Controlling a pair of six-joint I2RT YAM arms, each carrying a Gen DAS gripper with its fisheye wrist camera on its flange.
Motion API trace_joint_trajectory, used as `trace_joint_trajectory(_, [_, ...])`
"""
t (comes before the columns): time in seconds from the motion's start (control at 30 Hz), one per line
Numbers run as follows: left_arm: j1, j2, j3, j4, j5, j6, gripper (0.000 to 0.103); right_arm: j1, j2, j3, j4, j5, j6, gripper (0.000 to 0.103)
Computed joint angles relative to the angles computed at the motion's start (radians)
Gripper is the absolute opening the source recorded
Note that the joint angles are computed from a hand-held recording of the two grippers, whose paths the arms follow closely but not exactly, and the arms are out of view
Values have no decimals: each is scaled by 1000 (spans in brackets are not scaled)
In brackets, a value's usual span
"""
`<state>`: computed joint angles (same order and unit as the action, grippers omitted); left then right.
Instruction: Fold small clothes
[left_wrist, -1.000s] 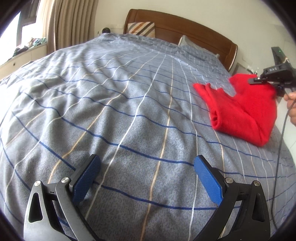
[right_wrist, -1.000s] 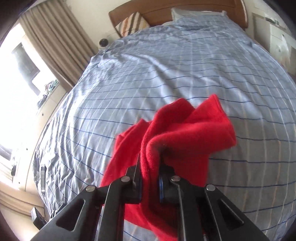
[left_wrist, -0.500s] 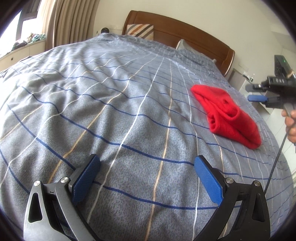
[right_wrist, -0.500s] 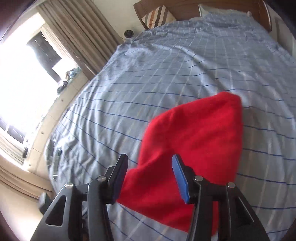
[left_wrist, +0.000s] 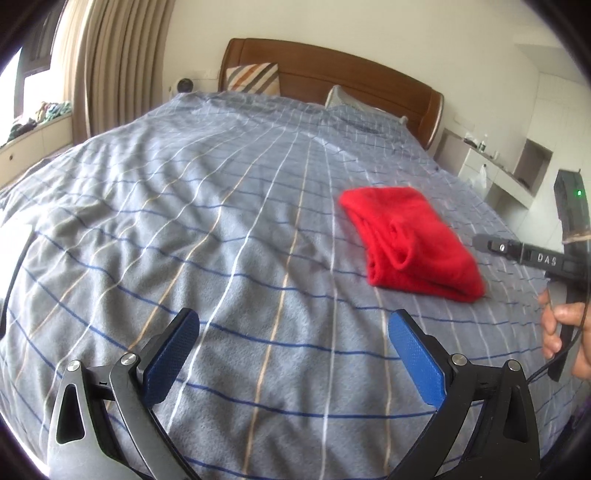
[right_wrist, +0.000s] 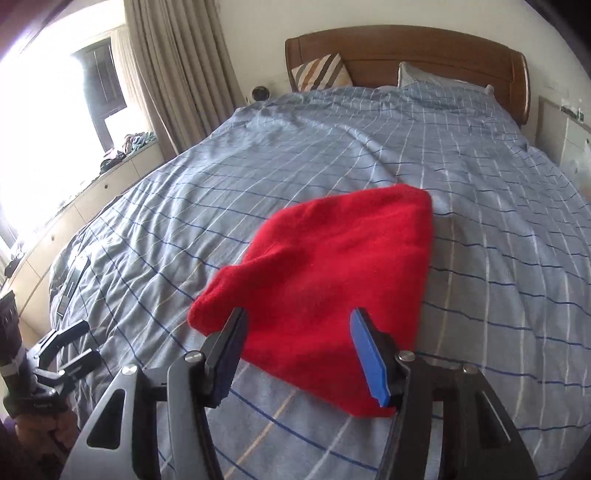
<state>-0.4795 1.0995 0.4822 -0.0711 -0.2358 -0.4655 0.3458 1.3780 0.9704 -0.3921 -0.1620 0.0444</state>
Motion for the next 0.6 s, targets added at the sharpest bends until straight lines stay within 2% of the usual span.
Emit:
trace_joint_trajectory(0.07, [-3, 98, 82, 6, 53, -1, 102, -40, 4, -28, -28, -5, -23, 61])
trace_joint_trajectory(0.2, [11, 308, 295, -34, 154, -23, 102, -102, 164, -27, -91, -97, -81, 61])
trace_joint_trajectory(0.27, [26, 400, 419, -59, 203, -34, 102, -161, 117, -61, -59, -185, -80, 62])
trace_joint_trajectory(0.33, [50, 538, 579, -113, 287, -41, 102, -252, 104, -36, -57, -297, -48, 70])
trace_joint_trajectory(0.37, [63, 627, 673, -160, 332, -38, 102, -298, 115, -9, -48, -342, -17, 77])
trace_joint_trajectory(0.4, [71, 720, 769, -212, 353, -32, 102, -340, 136, 25, -38, -381, 20, 80])
trace_joint_trajectory(0.47, [73, 868, 909, -299, 313, -24, 101, -394, 225, 122, -34, -450, 94, 82])
trace_joint_trajectory(0.53, [74, 953, 979, -356, 246, -4, 101, -408, 354, 253, -94, -495, 111, 82])
trace_joint_trajectory(0.6, [89, 955, 944, -309, 255, 16, 103, -390, 446, 324, -98, -493, 141, 82])
